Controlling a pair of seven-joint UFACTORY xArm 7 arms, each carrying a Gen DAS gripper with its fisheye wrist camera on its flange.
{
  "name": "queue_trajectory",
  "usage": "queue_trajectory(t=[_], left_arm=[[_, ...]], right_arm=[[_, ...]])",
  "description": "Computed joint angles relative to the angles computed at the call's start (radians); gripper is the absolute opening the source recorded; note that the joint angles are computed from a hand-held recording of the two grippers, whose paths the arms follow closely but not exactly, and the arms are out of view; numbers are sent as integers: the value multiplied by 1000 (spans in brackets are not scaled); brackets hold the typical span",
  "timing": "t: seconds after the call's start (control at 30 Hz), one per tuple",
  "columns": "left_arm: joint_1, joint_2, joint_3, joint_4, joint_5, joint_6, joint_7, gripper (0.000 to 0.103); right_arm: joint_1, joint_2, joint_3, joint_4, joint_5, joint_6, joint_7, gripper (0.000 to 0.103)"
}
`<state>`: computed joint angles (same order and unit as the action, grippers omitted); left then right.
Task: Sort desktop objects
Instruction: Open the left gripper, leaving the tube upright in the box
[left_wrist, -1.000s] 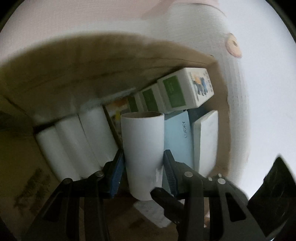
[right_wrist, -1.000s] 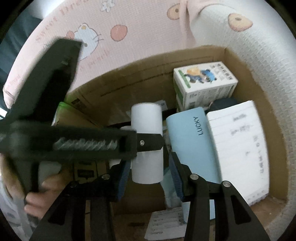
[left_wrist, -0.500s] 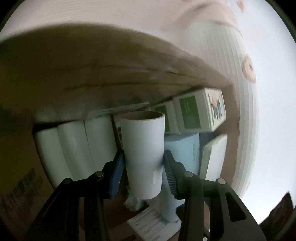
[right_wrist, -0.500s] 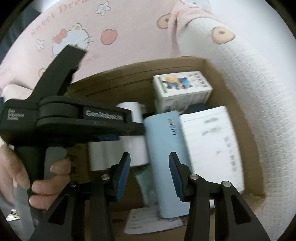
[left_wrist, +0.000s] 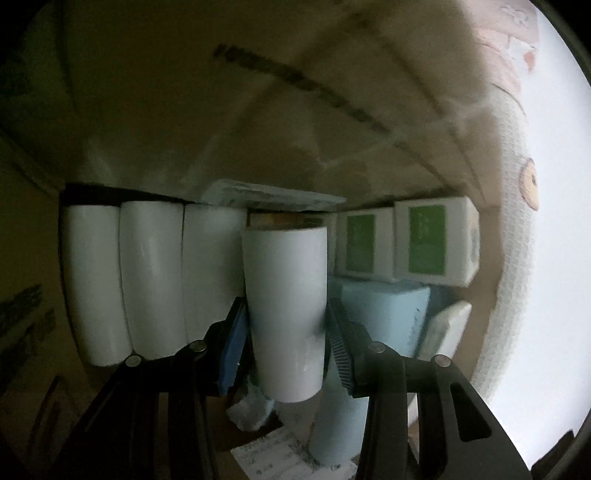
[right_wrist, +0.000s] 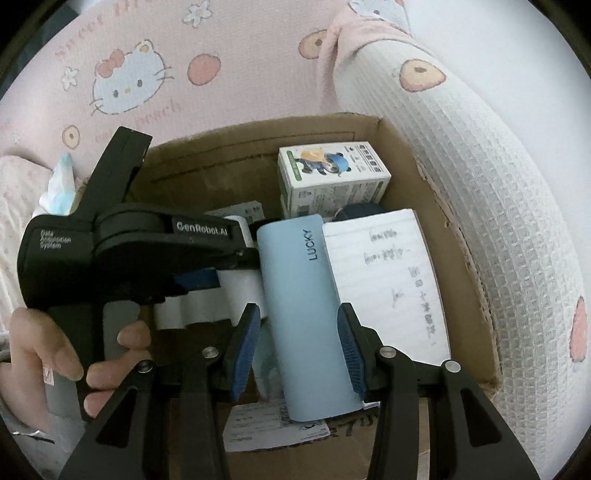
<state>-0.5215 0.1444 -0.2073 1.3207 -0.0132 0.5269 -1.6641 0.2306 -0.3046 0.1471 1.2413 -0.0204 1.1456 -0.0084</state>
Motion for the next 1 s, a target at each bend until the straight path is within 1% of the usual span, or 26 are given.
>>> queue_trajectory(t=[0.07,0.1,0.17,0.27,0.33,0.4,0.5,0.57,0.6,0.63,0.67,0.7,0.73,0.77,0.8,0.83,0.87,0.9,0.93,0.97,1.0], left_arm=[[19,12,-12,-12,-66,-38,68,46],[23,15,-12,-12,-87,-31,75,46],[19,20,-8,-9,-96,-29,63,46],[25,28,-12,5,-123,-14,96,46],[29,20,-16,-6,-152,-33,123,46],[29,7,-16,-11,-158,-39,141,46],[32,-14,-14,22,-154,61,162,46],[33,-27,-16,28,-154,56,189,46],[31,-33,-15,39,-137,69,193,46],[28,-39,-12,60,-105,105,191,46],[31,-46,-14,62,-113,99,224,44],[39,-62,-20,42,-147,59,278,38],[31,-62,-29,39,-153,20,294,32],[32,-74,-30,22,-177,-11,327,19],[34,-89,-37,4,-203,-50,381,9],[49,-98,-57,8,-187,-50,411,8],[25,-107,-35,22,-129,-19,399,8],[38,-104,-22,45,-101,17,427,8],[44,-111,-15,56,-52,47,446,7],[36,-100,-21,82,-1,62,440,7],[49,-101,-37,91,26,68,446,6]], right_arm=[[-3,-11,0,-14,-10,5,3,40],[-2,-28,3,-36,-14,3,10,40],[-1,-31,5,-43,-16,4,11,41],[3,-22,8,-41,-16,10,7,41],[4,-24,5,-43,-14,17,0,41],[5,-15,6,-41,-13,16,-2,41],[7,-6,7,-35,-10,24,-2,41],[10,-3,6,-31,-5,27,-3,41],[12,-2,5,-30,1,25,-4,41],[13,-2,6,-29,3,26,-3,41],[14,0,6,-26,6,27,-3,42],[15,-5,3,-27,12,31,-6,42],[18,1,2,-19,24,32,-8,44],[22,3,-5,-17,48,31,-15,47],[25,9,-15,-14,79,31,-25,48],[29,-1,-26,-22,120,38,-33,50],[31,3,-37,-17,160,47,-35,52],[29,6,-39,-14,177,54,-29,52],[26,9,-37,-13,184,55,-23,52],[25,12,-32,-11,183,52,-15,52],[25,14,-26,-11,179,46,-6,52]])
